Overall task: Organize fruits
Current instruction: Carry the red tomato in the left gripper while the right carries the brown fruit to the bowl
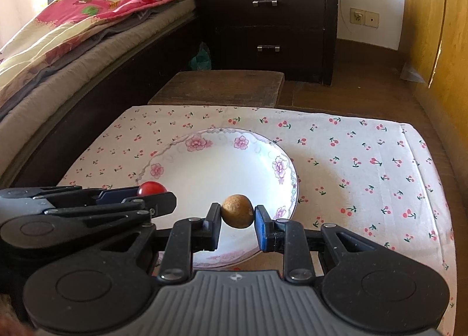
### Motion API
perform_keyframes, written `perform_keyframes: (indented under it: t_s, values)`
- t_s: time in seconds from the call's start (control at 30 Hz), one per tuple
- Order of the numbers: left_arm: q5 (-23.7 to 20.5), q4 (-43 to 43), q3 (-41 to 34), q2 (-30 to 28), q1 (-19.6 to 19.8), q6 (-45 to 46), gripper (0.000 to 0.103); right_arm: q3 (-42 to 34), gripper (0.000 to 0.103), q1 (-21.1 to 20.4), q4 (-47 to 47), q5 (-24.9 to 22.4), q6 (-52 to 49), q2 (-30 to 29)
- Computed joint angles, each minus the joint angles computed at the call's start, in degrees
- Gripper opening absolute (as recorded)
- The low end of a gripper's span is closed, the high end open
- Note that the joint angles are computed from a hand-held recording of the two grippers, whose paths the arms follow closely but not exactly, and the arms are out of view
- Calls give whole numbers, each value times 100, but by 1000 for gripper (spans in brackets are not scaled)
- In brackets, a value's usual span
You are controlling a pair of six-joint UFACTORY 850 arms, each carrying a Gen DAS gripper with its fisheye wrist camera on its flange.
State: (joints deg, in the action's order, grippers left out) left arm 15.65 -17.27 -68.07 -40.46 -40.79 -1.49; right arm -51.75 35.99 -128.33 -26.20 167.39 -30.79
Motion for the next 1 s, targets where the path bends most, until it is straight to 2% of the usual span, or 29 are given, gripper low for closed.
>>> perform_keyframes:
  t_s: [0.57,1.0]
  values:
    - [-266,-433,-227,-266,69,284,33,-305,27,-54,118,218,-342,-336]
    - [-257,-743,-226,-270,45,548,37,-355,28,-61,226,224,-383,-390]
